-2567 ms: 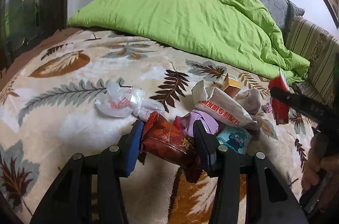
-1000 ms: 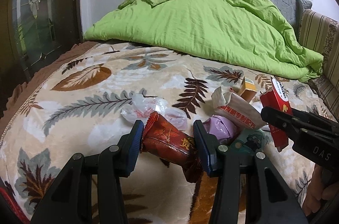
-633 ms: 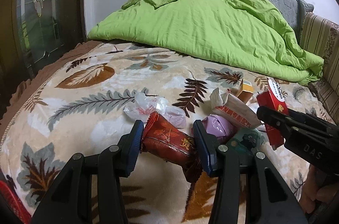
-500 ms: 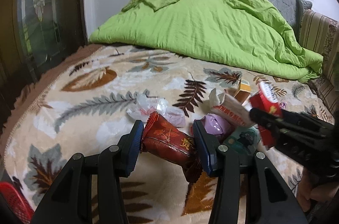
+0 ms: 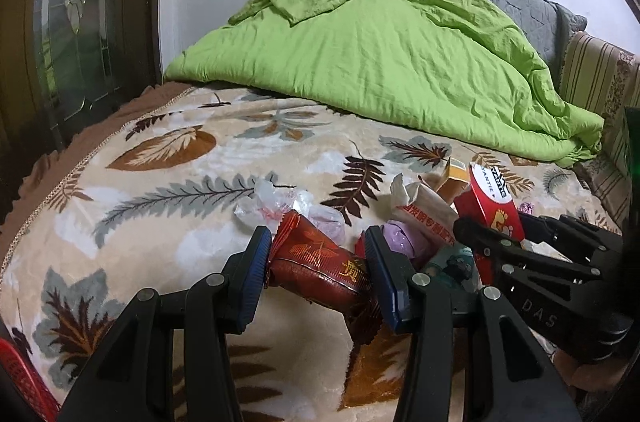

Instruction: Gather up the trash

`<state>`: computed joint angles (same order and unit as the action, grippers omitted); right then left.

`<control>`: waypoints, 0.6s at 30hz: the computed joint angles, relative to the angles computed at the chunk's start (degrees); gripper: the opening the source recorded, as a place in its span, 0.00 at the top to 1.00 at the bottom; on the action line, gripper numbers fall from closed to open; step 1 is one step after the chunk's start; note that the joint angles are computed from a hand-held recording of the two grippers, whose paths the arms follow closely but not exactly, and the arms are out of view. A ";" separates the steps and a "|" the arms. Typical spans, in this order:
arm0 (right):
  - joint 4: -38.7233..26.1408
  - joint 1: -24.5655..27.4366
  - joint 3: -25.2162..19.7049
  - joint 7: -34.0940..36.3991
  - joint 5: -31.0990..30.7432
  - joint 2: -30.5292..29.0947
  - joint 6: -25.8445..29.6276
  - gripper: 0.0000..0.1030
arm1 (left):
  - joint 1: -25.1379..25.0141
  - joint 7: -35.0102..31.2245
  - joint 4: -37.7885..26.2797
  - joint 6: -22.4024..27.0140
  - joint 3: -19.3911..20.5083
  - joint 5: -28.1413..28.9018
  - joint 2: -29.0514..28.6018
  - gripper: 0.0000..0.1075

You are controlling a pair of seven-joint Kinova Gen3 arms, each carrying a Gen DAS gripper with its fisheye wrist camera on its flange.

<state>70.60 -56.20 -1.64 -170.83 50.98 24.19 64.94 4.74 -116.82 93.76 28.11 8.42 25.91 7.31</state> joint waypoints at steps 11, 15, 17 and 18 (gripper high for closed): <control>-1.53 -0.63 0.31 1.58 -0.39 0.96 0.95 0.52 | -1.72 -0.69 -0.67 1.57 -0.15 2.86 0.55 0.56; -0.26 -0.75 0.39 0.50 -0.03 0.47 -0.12 0.52 | -1.35 0.03 -0.59 1.11 -0.40 1.91 0.61 0.56; 0.24 -0.67 0.31 -0.19 0.25 0.25 -0.72 0.52 | -1.38 0.27 -0.63 0.88 -0.46 1.67 0.82 0.56; 0.54 -0.60 0.27 -0.54 0.39 0.10 -1.12 0.52 | -1.46 0.47 -0.78 1.04 -0.49 1.58 1.00 0.56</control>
<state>71.14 -56.79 -1.37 -171.37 51.37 24.30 63.82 3.28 -116.36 92.98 29.15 7.93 27.50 8.31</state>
